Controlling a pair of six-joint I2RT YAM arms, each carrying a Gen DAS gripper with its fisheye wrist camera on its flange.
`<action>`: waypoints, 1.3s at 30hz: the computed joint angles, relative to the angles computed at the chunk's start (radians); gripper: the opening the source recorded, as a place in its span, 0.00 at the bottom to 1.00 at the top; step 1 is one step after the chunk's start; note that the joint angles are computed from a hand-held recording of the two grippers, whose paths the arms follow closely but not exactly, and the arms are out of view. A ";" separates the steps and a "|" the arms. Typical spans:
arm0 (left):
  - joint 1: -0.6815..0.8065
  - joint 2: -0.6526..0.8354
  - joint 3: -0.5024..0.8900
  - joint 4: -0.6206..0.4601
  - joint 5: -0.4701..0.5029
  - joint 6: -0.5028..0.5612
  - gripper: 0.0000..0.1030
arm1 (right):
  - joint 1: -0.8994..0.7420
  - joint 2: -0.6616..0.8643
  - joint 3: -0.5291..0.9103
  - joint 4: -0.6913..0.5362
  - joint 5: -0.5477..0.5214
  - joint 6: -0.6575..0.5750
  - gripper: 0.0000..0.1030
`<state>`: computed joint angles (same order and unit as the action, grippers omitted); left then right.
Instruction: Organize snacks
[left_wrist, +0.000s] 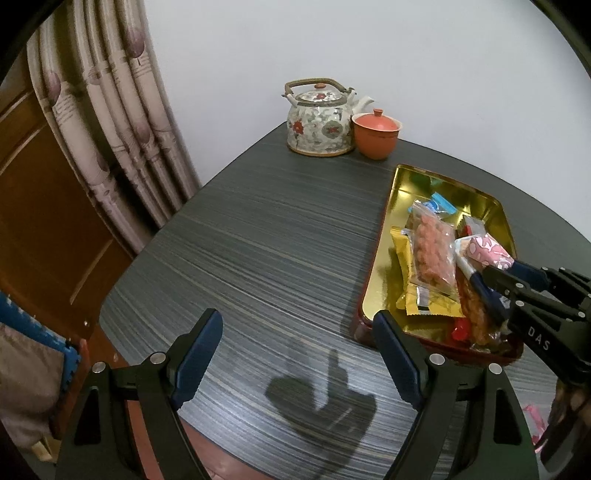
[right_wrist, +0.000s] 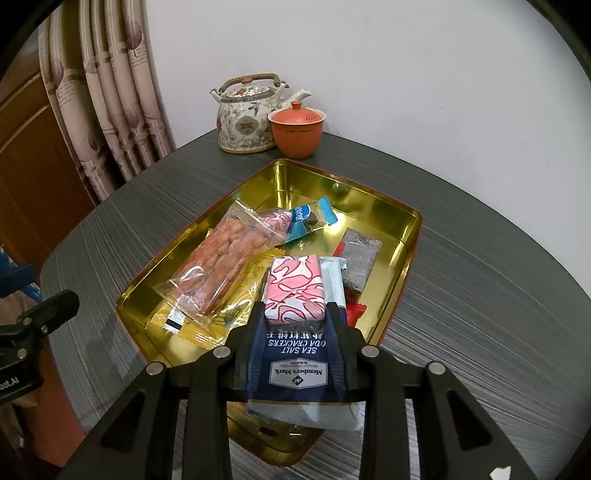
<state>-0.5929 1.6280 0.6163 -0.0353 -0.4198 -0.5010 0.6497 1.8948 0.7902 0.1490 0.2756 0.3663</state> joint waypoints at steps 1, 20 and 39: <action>-0.002 0.000 -0.001 0.000 0.001 -0.001 0.81 | 0.000 -0.003 -0.002 0.000 -0.001 0.003 0.30; -0.060 -0.008 -0.008 0.011 -0.019 0.033 0.81 | 0.047 -0.207 -0.193 0.059 0.039 0.145 0.74; -0.175 0.014 0.008 0.036 0.006 0.110 0.81 | 0.213 -0.319 -0.296 -0.173 0.237 0.390 0.95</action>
